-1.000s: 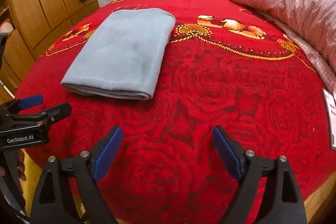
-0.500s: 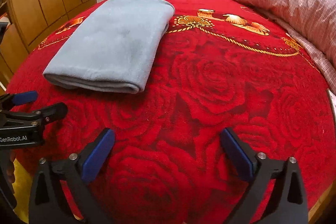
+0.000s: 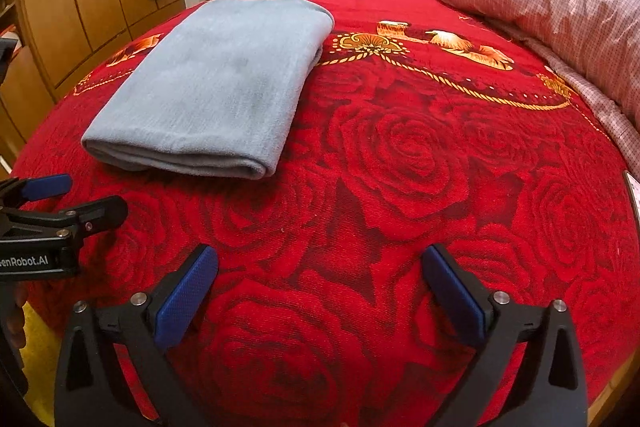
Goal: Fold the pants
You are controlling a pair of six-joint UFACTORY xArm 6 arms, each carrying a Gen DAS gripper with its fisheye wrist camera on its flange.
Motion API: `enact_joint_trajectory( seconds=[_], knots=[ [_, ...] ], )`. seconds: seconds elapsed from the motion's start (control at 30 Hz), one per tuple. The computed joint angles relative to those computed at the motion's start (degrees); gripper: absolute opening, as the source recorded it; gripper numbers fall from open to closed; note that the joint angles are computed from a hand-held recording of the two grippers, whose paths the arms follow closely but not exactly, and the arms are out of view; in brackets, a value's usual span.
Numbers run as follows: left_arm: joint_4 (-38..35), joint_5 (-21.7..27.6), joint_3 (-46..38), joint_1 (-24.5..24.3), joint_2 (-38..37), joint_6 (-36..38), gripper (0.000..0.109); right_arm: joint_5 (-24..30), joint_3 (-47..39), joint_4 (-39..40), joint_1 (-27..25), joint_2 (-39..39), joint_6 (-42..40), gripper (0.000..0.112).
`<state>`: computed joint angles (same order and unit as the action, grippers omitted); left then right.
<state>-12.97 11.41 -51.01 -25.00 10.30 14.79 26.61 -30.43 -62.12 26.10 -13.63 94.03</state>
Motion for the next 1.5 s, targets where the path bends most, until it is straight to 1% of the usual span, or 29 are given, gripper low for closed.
enact_joint_trajectory(
  seconds=[0.37, 1.5],
  knots=[
    [1.43, -0.11, -0.02, 0.03, 0.12, -1.30, 0.103, 0.03, 0.06, -1.07, -0.23, 0.01, 0.50, 0.103],
    [1.03, -0.13, -0.01, 0.03, 0.15, -0.96, 0.103, -0.07, 0.08, -0.63, -0.35, -0.05, 0.11, 0.103]
  ],
)
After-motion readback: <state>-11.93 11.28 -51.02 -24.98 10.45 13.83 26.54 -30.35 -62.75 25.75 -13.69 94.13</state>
